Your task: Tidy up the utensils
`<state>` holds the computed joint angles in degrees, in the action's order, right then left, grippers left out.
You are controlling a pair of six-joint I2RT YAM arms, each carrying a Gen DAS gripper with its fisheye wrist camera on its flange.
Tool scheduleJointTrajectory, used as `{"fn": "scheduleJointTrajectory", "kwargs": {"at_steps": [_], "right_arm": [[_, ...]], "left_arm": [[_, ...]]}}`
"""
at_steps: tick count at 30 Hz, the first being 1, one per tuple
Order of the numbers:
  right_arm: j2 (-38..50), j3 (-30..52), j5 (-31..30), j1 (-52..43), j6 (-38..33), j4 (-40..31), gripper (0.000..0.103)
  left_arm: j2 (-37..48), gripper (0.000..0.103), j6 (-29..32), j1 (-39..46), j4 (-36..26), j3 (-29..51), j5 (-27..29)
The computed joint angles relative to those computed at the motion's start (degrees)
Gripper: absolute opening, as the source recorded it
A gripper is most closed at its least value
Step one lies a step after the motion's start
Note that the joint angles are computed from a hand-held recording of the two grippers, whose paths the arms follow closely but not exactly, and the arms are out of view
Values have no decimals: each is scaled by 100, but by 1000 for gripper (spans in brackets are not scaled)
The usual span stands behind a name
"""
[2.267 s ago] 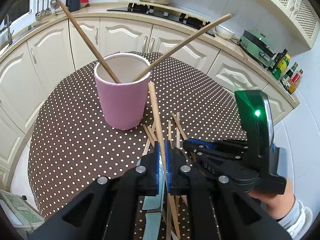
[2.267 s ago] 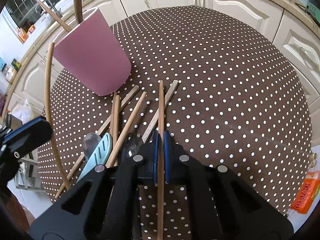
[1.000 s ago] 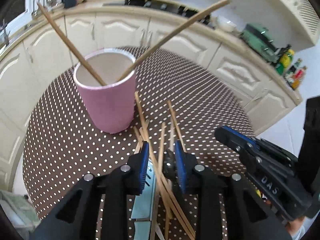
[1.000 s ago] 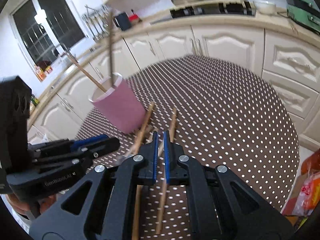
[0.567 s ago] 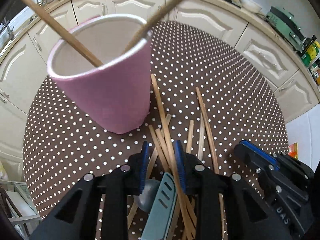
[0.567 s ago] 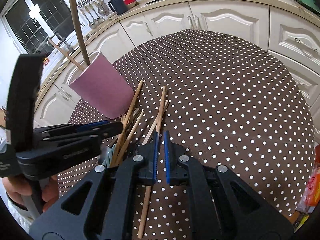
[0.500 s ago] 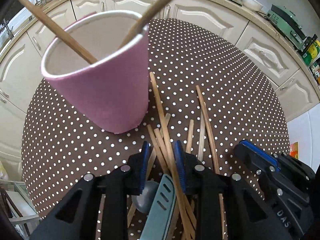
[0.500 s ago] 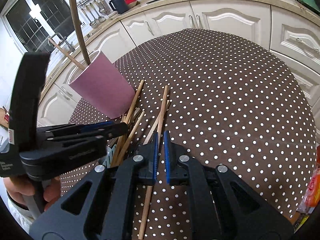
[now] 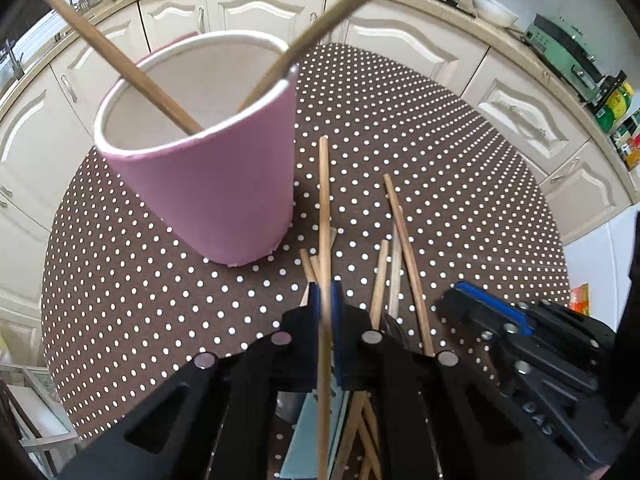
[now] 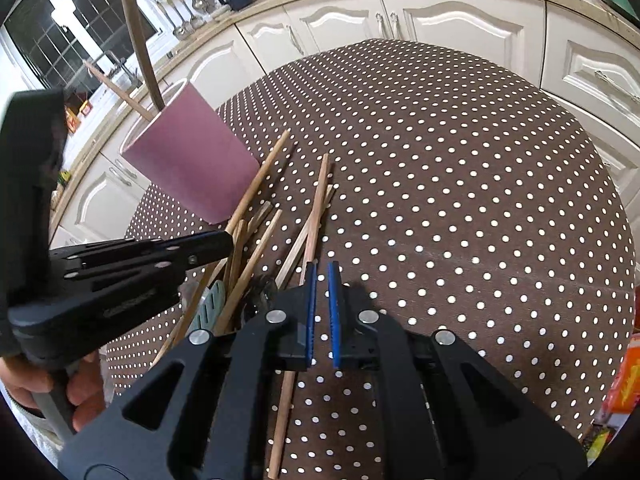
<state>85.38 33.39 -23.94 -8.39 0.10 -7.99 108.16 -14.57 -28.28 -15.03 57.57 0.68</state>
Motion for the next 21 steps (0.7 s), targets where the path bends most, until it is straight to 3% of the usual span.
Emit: {"fn": "scheduleJointTrajectory", "kwargs": {"at_steps": [6,8,10,15,16,21], "right_arm": [[350,438,679,590,206,-290,11],[478,586,939,758,252,-372,21],[604,722,1141,917,289,-426,25],[820,900,1813,1353,334,-410,22],[844,897,2009,1436,349,-350,9],[551,539,1565,1210,620,62,6]], "left_arm": [[-677,6,104,97,322,-693,194],[-935,6,140,120,351,-903,275],[-1224,6,228,180,377,-1128,328],[-1811,6,387,231,558,-1585,375],[-1851,6,425,269,589,-1617,420],[-2449,6,582,486,729,-2015,721]]}}
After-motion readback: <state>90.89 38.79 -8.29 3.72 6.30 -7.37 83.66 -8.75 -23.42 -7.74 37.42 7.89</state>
